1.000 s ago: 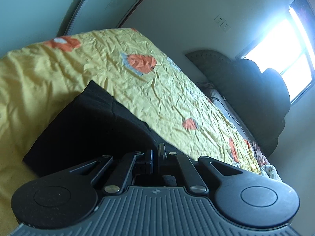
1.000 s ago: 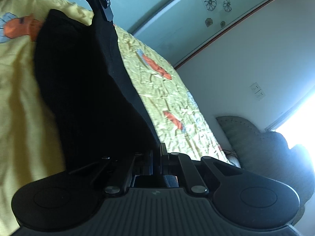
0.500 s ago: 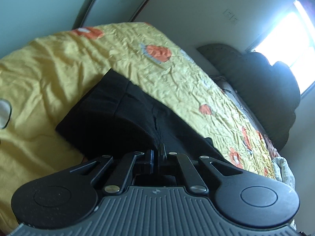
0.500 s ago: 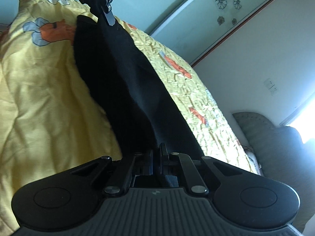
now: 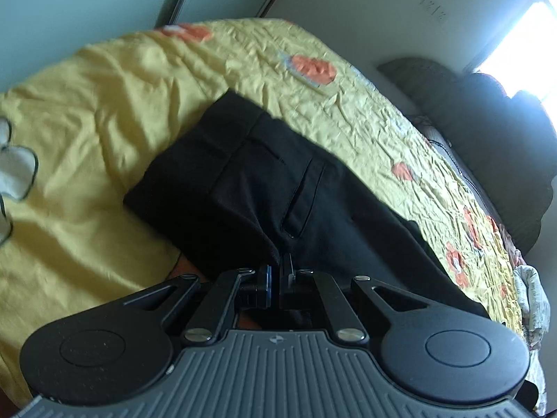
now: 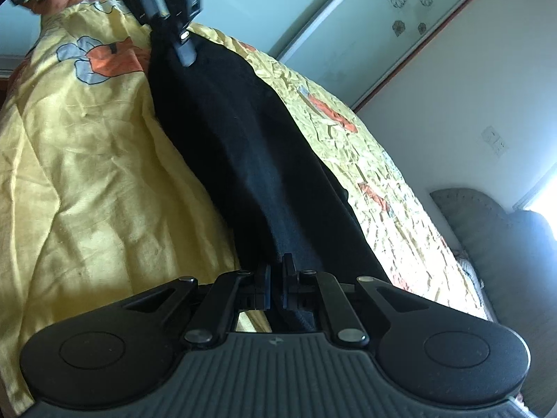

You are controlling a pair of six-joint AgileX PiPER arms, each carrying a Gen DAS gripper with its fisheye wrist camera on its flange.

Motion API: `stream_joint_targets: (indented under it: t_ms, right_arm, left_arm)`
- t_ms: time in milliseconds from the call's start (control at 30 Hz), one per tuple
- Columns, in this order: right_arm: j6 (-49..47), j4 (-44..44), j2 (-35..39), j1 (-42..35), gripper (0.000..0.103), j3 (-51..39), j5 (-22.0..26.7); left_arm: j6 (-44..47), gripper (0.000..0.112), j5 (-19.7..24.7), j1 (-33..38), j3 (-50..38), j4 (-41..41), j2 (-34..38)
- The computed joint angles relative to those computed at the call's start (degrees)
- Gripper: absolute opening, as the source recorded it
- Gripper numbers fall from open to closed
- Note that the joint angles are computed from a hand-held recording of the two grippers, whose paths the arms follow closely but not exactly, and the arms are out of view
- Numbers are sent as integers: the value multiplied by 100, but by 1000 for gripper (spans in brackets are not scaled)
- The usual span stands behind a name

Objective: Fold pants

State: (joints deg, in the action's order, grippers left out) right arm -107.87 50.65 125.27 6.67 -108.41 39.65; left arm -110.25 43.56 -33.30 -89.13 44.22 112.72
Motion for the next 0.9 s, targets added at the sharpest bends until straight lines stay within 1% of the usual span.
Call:
stream_joint_targets:
  t_ms: [67,167,267,367,467,500,533,567,633,700,733,767,800,833,867,900]
  right_arm:
    - [60,33,13,47,6,14,-82]
    - [-158,349,-129,26,7,360,-228]
    - [39,356,-178,-50,7,408,-108]
    - [1128,-418,-17,-141,8,-228,537]
    - [1669,-538,40,-410,9,-552,1224]
    - [2031,-575,129,-547,9,-865,1550]
    - [2372,-602,230,-667,9,-1183,1758]
    - [2632,-553,261,-790,9,-1312,1773]
    - [3226,-603,322,-1019,9,-1483,1561]
    - [4151,-1043,509,-1201,9,-1771,1178]
    - [4683,-1360,639,-1268,9,-1974,1071]
    - [5256,-1708,828,-1348,9,-2280,1084]
    - [5829,-2058,1070,-1444,9,-2673,1216]
    - [6335,-2372,1342,-1527,9,-3143,1481]
    - [6801,-2643,1657,-1606,9,-3707,1843]
    - [7062,-2685,1862,-1726,10,-4041,2088]
  left_arm:
    - [-26,5,20,-16,34,25,-48]
    - [86,5,106,-19,9,-70,-93]
    - [294,5,240,-23,-120,-241,-65]
    - [743,5,463,-37,-322,-525,-20]
    - [1063,5,658,-66,-411,-805,-55]
    - [1110,5,726,-99,-419,-834,-85]
    - [1194,5,861,-151,-472,-860,-103]
    - [1302,5,1044,-213,-589,-884,-87]
    - [1567,5,1413,-373,-910,-887,-13]
    - [1848,6,1440,-470,-1150,-896,36]
    - [2029,8,1369,-494,-1305,-932,85]
    - [2166,12,1271,-503,-1413,-959,133]
    - [2386,15,1150,-505,-1605,-1001,234]
    - [2745,20,1083,-507,-1943,-1056,429]
    - [3083,20,1245,-523,-2482,-1152,735]
    - [3475,20,1288,-528,-3055,-1236,1083]
